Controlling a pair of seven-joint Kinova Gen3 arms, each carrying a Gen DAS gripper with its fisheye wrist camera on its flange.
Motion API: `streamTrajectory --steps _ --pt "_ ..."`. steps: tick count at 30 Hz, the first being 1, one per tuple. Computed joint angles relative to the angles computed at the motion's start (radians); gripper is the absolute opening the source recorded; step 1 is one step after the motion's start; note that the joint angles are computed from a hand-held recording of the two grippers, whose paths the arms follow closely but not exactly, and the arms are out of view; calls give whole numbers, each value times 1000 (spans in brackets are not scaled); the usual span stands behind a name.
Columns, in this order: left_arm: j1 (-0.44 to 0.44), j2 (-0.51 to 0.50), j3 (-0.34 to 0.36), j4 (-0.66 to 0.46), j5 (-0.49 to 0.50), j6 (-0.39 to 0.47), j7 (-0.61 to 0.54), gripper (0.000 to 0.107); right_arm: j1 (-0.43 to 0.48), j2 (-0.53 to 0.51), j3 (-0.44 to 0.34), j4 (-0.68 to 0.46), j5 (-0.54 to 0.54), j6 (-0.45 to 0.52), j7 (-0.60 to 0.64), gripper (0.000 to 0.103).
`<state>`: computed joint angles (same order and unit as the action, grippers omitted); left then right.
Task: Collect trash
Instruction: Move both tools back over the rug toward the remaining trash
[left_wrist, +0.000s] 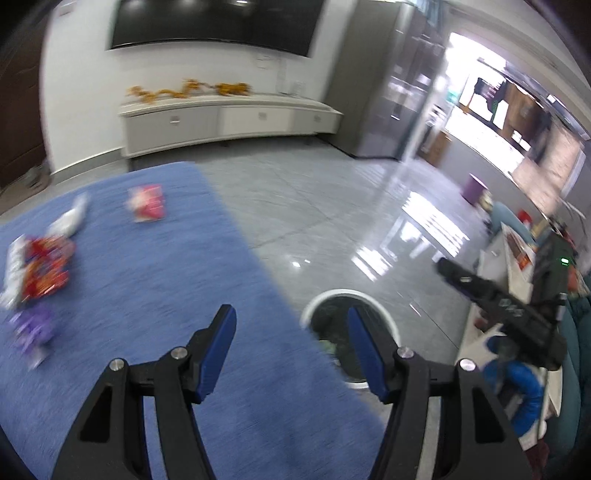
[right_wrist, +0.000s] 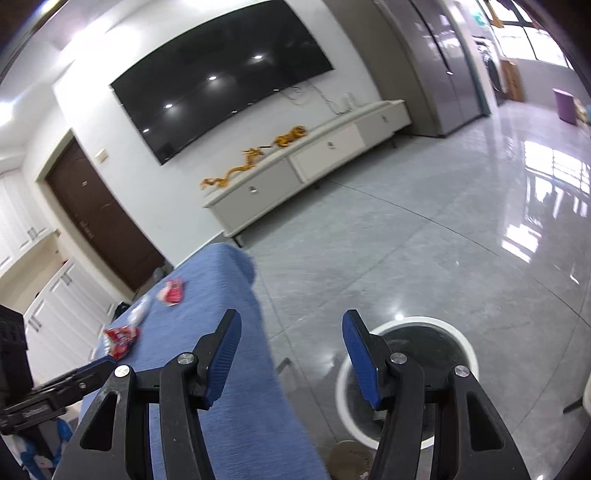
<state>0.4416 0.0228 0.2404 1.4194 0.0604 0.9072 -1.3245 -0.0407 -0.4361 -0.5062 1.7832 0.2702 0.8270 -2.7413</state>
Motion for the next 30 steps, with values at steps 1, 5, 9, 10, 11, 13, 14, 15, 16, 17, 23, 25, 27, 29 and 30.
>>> streamTrajectory --steps 1,5,9,10,11,13,14,15,16,17,23,25,27,29,30 --pt "-14 -39 -17 39 -3 -10 16 61 2 4 -17 -14 7 1 -3 54" --pt "-75 -148 -42 137 -24 -28 61 61 2 14 -67 -59 33 -4 -2 56" --pt "-146 -239 -91 213 6 -31 30 61 -6 43 -112 -101 57 -4 12 56" --pt "-163 -255 -104 230 18 -31 21 61 -10 54 -123 -111 66 0 16 56" --pt "-180 -270 -119 246 31 -30 10 61 -13 64 -133 -119 76 4 18 56" --pt "-207 -292 -144 277 56 -32 -20 61 -22 79 -149 -131 97 16 14 56" --pt "-220 -293 -144 282 57 -33 -25 61 -29 85 -152 -135 106 21 12 56" --pt "-235 -298 -150 292 57 -33 -33 61 -37 88 -153 -136 113 28 7 56" --pt "-247 -305 -168 305 65 -34 -52 61 -42 97 -157 -143 122 42 4 56" --pt "-258 -312 -179 318 70 -37 -69 61 -48 106 -161 -150 132 55 -2 56" --pt "-331 -311 -226 347 65 -42 -143 61 -117 174 -147 -177 182 101 -29 56" --pt "-357 -299 -246 349 67 -50 -168 61 -145 228 -137 -203 197 97 -22 56" --pt "-380 -273 -273 340 82 -55 -201 61 -174 274 -122 -228 207 83 -11 56" --pt "-408 -240 -306 323 103 -60 -243 61 -216 334 -90 -266 198 60 34 56" --pt "-422 -226 -315 316 111 -63 -261 61 -227 374 -80 -291 184 36 70 56"
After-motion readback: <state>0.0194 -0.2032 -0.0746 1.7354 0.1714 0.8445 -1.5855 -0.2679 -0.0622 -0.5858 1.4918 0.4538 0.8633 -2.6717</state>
